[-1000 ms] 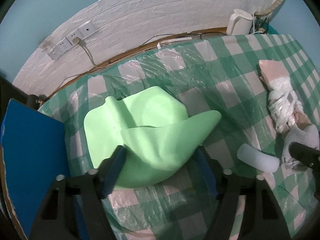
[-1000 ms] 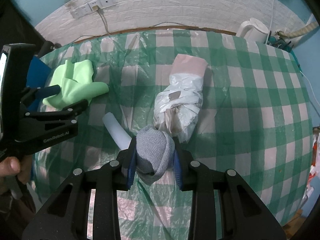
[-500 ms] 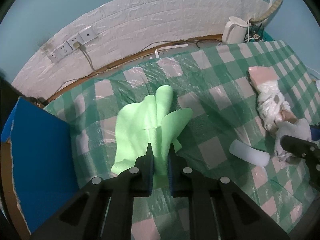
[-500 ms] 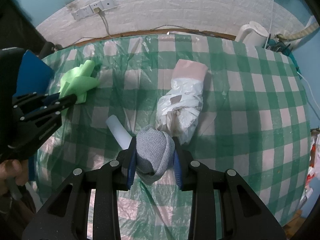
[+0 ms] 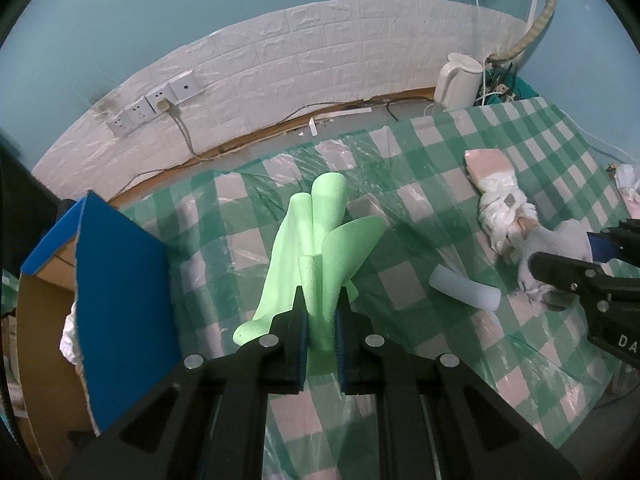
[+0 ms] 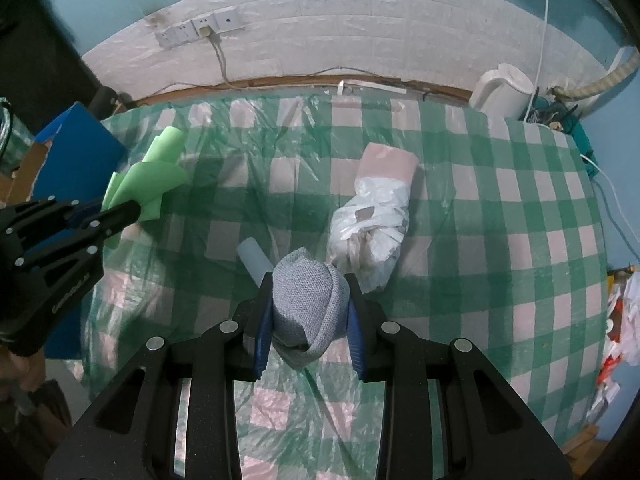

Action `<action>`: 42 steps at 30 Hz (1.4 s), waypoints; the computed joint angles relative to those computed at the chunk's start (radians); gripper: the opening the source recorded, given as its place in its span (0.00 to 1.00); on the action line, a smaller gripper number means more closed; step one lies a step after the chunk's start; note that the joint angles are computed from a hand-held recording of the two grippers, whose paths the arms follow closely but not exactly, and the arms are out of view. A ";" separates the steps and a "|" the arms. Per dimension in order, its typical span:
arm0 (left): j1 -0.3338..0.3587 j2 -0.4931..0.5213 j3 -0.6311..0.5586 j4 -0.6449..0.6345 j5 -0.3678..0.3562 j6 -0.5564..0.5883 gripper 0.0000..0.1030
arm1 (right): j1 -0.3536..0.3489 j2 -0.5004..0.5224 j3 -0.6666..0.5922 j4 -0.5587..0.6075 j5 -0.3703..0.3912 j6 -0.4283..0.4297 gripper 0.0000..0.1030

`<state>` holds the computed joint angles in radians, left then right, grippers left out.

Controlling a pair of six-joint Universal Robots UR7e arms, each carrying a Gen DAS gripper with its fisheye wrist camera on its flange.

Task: Organize soft objects
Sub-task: 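Carry the green foam with left tool to the box while right tool carries the sock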

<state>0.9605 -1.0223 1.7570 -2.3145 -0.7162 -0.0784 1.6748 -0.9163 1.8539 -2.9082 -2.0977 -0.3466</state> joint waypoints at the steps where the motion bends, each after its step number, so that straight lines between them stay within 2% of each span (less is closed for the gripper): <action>1: -0.002 -0.007 0.004 0.000 0.000 -0.002 0.11 | 0.004 -0.002 0.002 -0.003 0.000 -0.001 0.29; 28: -0.082 -0.221 0.141 0.070 0.051 -0.106 0.11 | 0.094 -0.043 0.058 -0.080 0.000 -0.035 0.29; 42: -0.090 -0.340 0.169 0.120 0.084 -0.155 0.11 | 0.175 -0.004 0.037 -0.073 -0.006 -0.041 0.29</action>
